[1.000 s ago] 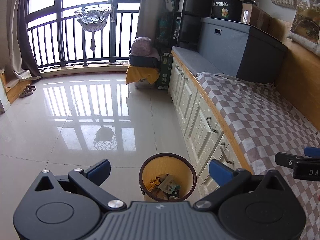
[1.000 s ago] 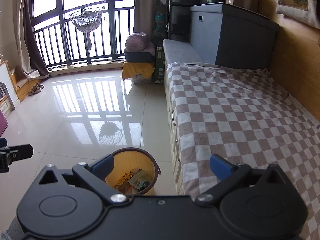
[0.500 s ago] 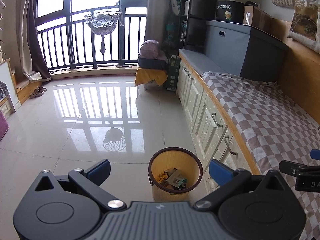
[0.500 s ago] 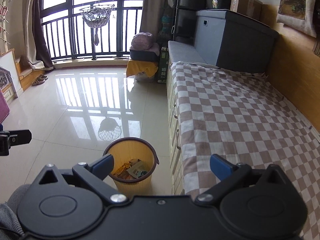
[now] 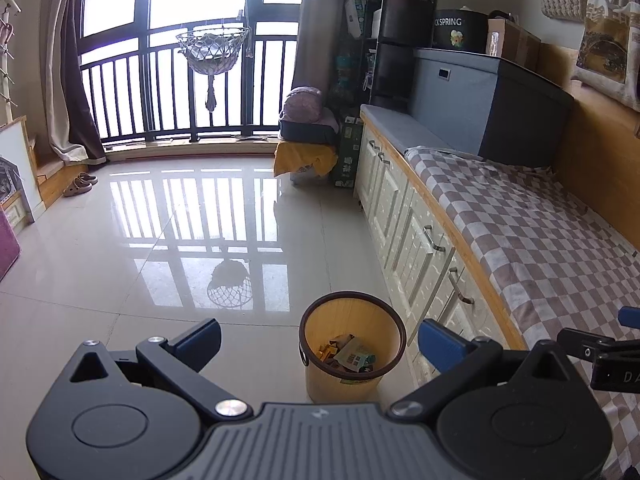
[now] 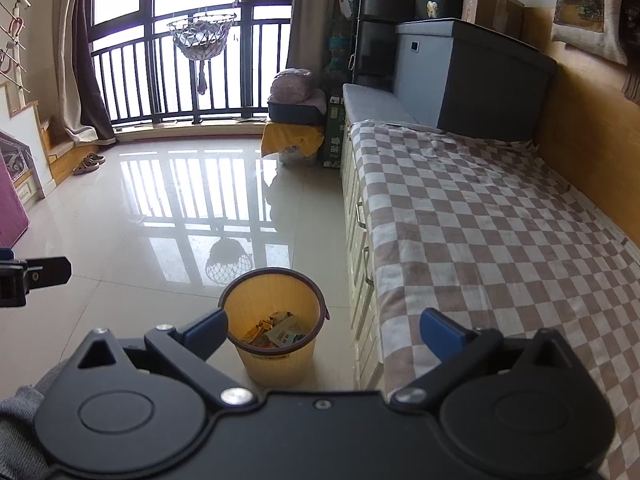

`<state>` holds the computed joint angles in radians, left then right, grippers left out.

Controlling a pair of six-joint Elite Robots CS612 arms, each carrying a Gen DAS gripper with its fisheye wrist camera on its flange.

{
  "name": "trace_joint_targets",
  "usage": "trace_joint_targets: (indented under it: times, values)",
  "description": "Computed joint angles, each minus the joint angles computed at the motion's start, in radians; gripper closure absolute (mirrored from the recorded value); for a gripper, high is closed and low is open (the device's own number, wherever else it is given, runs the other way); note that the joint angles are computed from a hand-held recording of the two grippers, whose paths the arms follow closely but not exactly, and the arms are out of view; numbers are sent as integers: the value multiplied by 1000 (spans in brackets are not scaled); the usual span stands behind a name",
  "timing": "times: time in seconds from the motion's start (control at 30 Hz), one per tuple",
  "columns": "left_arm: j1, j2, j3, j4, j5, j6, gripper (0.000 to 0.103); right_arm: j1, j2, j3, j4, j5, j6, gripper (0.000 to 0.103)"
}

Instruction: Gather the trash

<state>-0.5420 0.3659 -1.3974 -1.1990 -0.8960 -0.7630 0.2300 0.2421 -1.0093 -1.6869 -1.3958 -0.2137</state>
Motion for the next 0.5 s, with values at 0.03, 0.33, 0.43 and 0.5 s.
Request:
trace_joint_targets:
  times: [0.03,0.33,0.43,0.5]
  values:
    - [-2,2,-3,0,5,-2,0,0,1,-3,-1,2,-2,0]
    - [-9,6,-15,34,19,-5,0,-5,7,-15,-21,7,14,0]
    - [-10,6,-15,44,19,-10,0,-5,7,-16,-20,7,14,0]
    - [-11,6,-16,48,19,-11,0,-5,7,-17,-20,7,15,0]
